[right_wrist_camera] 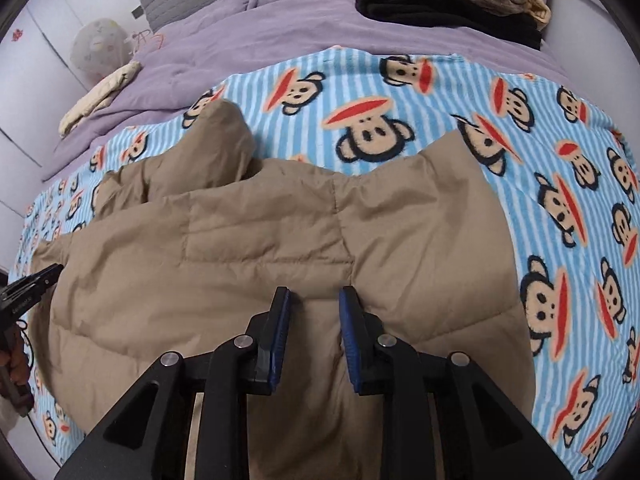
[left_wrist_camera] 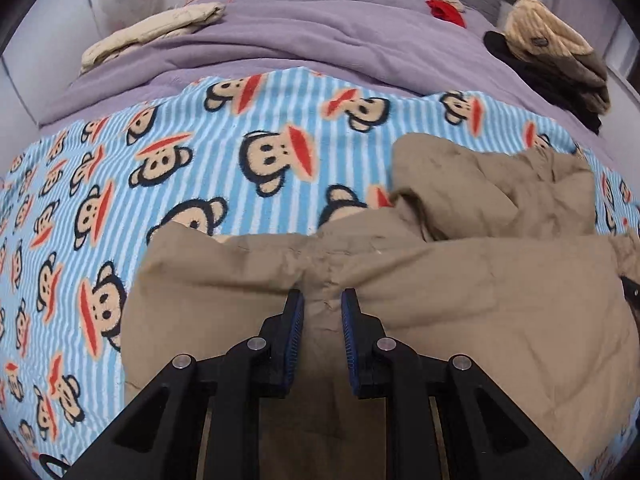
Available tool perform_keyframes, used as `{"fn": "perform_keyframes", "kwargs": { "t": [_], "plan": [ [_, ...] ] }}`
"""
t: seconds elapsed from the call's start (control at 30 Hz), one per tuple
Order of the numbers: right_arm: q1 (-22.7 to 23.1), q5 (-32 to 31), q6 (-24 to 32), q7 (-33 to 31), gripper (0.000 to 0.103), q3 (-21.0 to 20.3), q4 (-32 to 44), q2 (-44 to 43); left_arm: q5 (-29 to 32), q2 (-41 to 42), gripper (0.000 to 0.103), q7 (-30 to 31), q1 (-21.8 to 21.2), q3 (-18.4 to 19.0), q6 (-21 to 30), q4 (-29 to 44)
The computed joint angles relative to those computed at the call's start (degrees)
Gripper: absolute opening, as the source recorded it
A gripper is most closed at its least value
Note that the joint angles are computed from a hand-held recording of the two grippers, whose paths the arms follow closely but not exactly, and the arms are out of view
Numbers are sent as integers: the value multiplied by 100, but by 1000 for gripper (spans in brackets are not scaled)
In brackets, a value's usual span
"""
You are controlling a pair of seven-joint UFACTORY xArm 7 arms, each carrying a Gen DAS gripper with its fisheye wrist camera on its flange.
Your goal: Fold large clothes
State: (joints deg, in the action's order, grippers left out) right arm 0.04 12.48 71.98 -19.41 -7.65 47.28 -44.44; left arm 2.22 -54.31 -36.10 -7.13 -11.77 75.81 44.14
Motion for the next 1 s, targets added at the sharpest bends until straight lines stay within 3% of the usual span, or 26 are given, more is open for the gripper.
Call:
{"fn": "perform_keyframes", "kwargs": {
  "t": [0.2,0.47,0.6,0.77,0.83,0.9,1.0],
  "plan": [
    [-98,46,-715,238,20,33,119,683,185,28,21,-138,335,258,-188,-302],
    [-252,356,-967,403,19,-96,127,1406,302,401,22,-114,460,325,-356,-472],
    [-289,251,-888,429,20,2,245,1458,328,293,22,-136,530,392,-74,-223],
    [-304,151,-525,477,24,16,612,1353,501,-65,22,255,448,276,578,272],
    [-312,211,-317,487,28,-59,716,1210,498,-171,22,380,412,191,872,488],
    [-327,284,-70,505,44,-143,759,981,445,-286,22,434,374,84,1154,680],
    [-335,398,363,518,58,-283,765,575,235,-461,22,328,343,-38,1429,889]
  ]
}}
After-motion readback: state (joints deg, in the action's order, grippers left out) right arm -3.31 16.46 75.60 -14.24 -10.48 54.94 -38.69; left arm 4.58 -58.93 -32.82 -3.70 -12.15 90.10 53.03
